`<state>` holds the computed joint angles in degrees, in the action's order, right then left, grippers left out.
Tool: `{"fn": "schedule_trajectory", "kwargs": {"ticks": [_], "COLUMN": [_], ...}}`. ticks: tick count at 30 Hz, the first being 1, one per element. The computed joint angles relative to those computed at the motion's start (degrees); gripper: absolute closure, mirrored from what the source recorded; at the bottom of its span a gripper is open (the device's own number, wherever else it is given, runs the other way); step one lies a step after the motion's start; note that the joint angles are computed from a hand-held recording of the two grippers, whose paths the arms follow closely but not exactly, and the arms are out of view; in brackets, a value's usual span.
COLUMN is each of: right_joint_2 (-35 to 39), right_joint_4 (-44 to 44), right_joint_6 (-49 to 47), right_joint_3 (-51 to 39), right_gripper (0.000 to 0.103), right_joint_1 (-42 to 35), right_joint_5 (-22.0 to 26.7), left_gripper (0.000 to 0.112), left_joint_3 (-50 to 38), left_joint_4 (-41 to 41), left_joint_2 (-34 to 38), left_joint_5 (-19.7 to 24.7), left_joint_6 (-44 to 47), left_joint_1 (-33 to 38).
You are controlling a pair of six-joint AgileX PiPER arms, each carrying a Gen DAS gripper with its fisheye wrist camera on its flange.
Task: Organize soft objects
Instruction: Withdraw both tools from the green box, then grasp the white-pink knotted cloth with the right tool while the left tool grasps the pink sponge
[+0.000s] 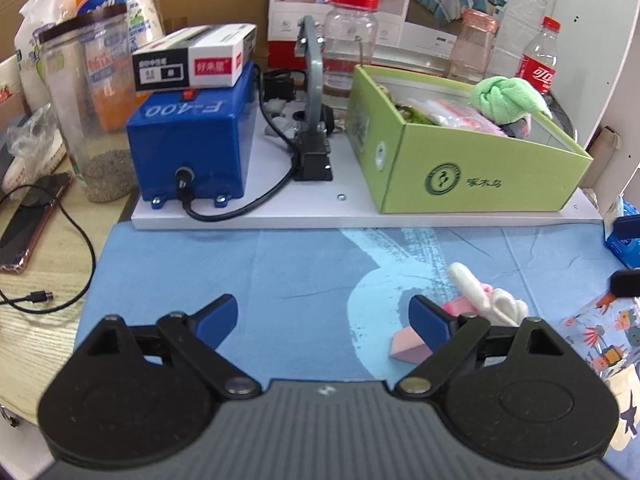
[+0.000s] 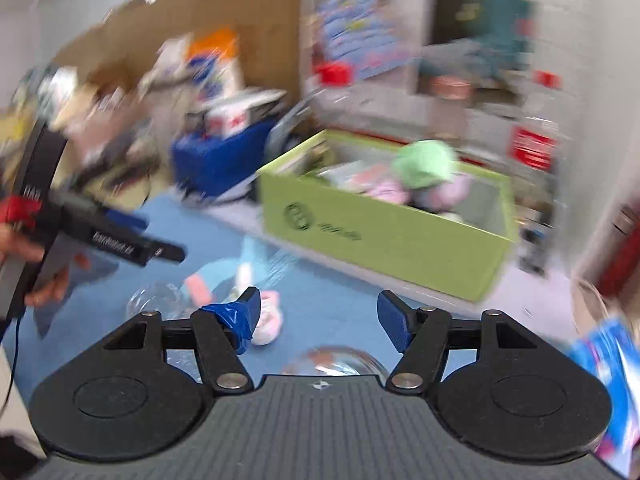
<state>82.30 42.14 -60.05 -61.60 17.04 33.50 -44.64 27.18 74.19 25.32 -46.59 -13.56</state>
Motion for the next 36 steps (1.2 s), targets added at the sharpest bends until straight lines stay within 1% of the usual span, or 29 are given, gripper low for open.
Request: {"fn": "schedule_trajectory", "kwargs": {"ticks": [3,5,7,9,11,13,15,17,19,23,24,25,26,27,28,29,30,31,33,34,36], "right_joint_2": [12.3,18.4,23.0,26.9,28.7,30.6,33.2,34.1,35.2,33.7,34.1,35.6,36.0,35.0,32.5,29.5,26.0,21.8,13.6,10.2,3.2], "right_joint_4": [-16.2,-23.9,-27.5,-28.4,-29.3,-30.5,-29.3,-34.2,-36.3,-42.6,-43.5,-43.9,-44.0,-43.9,-43.5,-42.1,-38.8,-33.2,-21.8,-16.0,-4.6], "right_joint_6": [13.0,17.5,19.1,18.8,18.3,18.9,20.2,23.5,24.6,29.0,30.7,32.4,33.6,34.5,35.6,35.7,34.0,30.2,21.0,16.2,6.2], "right_joint_3": [-17.2,-26.0,-32.2,-37.2,-38.8,-39.9,-43.1,-43.8,-45.1,-42.6,-43.3,-46.1,-46.9,-45.3,-41.5,-37.2,-31.9,-26.2,-14.7,-10.2,-1.4], "right_gripper": [0.053,0.053,0.053,0.053,0.053,0.052,0.052,0.052,0.051,0.051,0.051,0.051,0.051,0.051,0.051,0.051,0.051,0.051,0.05,0.05,0.05], "right_joint_1": [6.1,9.6,11.6,12.4,13.2,14.0,13.7,14.8,14.2,11.6,10.5,8.7,7.3,5.7,4.0,2.5,0.7,-1.8,-5.6,-7.5,-11.9], "right_joint_5": [12.0,17.8,22.2,27.3,29.0,29.2,30.9,29.1,30.1,26.7,26.9,28.6,29.1,27.5,23.8,19.8,15.3,11.2,4.0,2.2,0.5], "left_gripper": [0.022,0.021,0.021,0.021,0.021,0.021,0.021,0.021,0.021,0.021,0.021,0.021,0.021,0.021,0.021,0.021,0.021,0.021,0.021,0.021,0.021], "left_joint_3": [1.5,2.3,2.5,2.4,1.8,0.9,0.1,-0.4,-1.6,-3.8,-4.5,-5.4,-6.4,-7.2,-8.0,-8.8,-9.6,-10.2,-10.1,-9.9,-9.1], "left_joint_4": [-2.0,-3.2,-4.6,-5.9,-7.7,-8.1,-7.9,-7.5,-6.7,-6.0,-7.7,-11.3,-16.2,-21.2,-26.6,-30.4,-31.8,-31.0,-25.9,-25.3,-27.7], "left_joint_2": [-0.6,-0.8,-0.6,-0.3,0.6,1.4,1.9,2.3,3.4,5.2,5.5,5.7,6.1,6.5,7.1,7.8,8.5,9.0,9.3,9.1,7.8], "left_joint_5": [-1.4,-1.8,-1.9,-2.2,-2.4,-2.2,-1.8,-1.8,-1.4,-0.6,-0.4,-0.1,0.2,0.6,1.1,1.9,2.8,3.5,4.1,4.6,5.8], "left_joint_6": [2.9,4.6,6.4,7.8,9.7,10.2,10.5,10.7,10.3,10.0,11.9,16.2,21.9,27.6,33.4,37.5,39.5,39.1,35.2,34.8,38.8], "left_joint_1": [2.7,4.8,7.2,9.4,10.9,11.3,10.9,10.1,9.0,6.4,5.9,5.8,5.8,5.8,5.8,6.1,6.3,6.2,5.7,6.0,8.3]}}
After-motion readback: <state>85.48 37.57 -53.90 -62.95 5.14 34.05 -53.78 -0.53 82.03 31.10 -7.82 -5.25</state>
